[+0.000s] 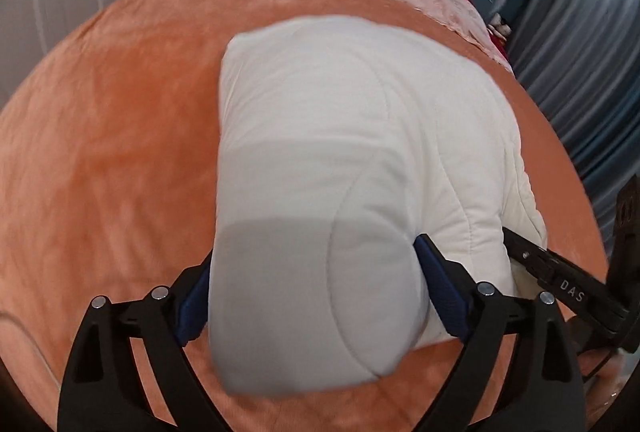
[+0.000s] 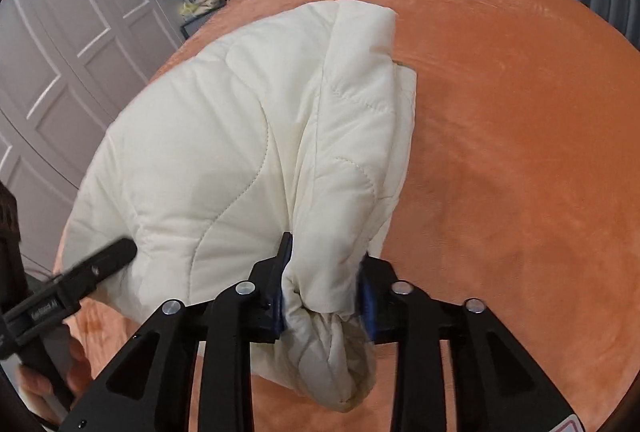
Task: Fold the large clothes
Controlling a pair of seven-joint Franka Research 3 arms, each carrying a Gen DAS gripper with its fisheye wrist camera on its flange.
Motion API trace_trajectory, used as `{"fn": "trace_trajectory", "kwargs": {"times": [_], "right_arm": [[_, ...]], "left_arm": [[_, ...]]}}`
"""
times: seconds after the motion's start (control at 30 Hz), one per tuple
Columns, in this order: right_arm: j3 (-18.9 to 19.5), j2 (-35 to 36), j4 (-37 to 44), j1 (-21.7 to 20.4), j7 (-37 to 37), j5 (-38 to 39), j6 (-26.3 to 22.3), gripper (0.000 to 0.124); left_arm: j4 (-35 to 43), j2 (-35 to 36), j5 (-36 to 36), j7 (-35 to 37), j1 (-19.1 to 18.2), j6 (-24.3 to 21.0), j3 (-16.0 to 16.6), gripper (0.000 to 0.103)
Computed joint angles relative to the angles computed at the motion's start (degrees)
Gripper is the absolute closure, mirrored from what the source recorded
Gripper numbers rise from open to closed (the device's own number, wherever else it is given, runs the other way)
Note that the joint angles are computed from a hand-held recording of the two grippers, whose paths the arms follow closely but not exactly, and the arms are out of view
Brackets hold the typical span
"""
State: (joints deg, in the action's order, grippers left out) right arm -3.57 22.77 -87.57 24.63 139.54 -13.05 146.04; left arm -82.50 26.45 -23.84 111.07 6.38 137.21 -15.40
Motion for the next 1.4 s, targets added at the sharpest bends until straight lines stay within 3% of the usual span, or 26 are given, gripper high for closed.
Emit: {"fn": "trace_trajectory", "kwargs": {"times": [0.13,0.2,0.37,0.43,0.5,0.6,0.7,0.8,0.9,1.17,1.3,1.4], "right_arm": [[0.44,-0.63,1.38,0.75,-0.8,0.07,-1.09,0.085],[-0.52,-2.79,0.11,2.21,3.24,-2.15,-1.57,0.085],[-1.73,-9.7,-5.05,6.28,17.35,-17.32,-3.22,0.09],[0.3,-8.67,-3.03,5.36,14.71,-17.59,-4.87,0.096],[2.39,-5.77,0.3,3.67,9.6,-14.32,-7.9,0.114],[4.07,-0.96,4.41,1.43,3.29,-6.13,-11.72,0.118],[2.98,0.33,5.7,2.05,2.04,-4.65,-13.2,0.119],[1.45,-1.74,3.87,3.44,5.19,-6.87,-10.42,0.119],[1.08,-1.93,4.14,3.79,6.18,-8.52,-11.07,0.119],[0.99,4.54,11.44,3.91,1.32,-6.99,-18.1,0.12],[-0.29,0.5,8.52,4.52,3.83,-9.67,-13.25,0.12],[-0.5,0.82,11.22,2.58,4.61,-9.11,-10.84,0.12]], "left_arm": [[-2.99,-2.51,0.84,-3.44,0.78,-1.05,1.91,0.015],[-4.17,-4.65,3.46,-6.07,0.16,-1.51,3.3,0.015],[-8.47,-11.39,11.24,-13.32,-2.42,1.74,5.95,0.016],[-7.88,-11.45,14.97,-16.65,-3.74,1.52,6.66,0.016],[-7.06,-10.24,20.59,-20.23,-5.68,0.86,7.41,0.016],[-4.61,-7.69,23.32,-23.18,-6.59,-2.76,7.09,0.015],[-5.23,-7.52,23.9,-24.22,-6.42,-2.88,6.71,0.014],[-5.33,-7.3,24.7,-24.89,-6.39,-2.68,6.67,0.014],[-4.45,-6.59,24.62,-24.95,-6.19,-3.47,6.42,0.014],[-4.13,-5.85,25.55,-25.28,-6.49,-4.12,6.24,0.011],[-2.82,-6.82,21.47,-22.72,-4.77,-4.18,5.25,0.015],[4.17,-3.96,20.03,-22.62,-4.63,-3.91,5.26,0.015]]}}
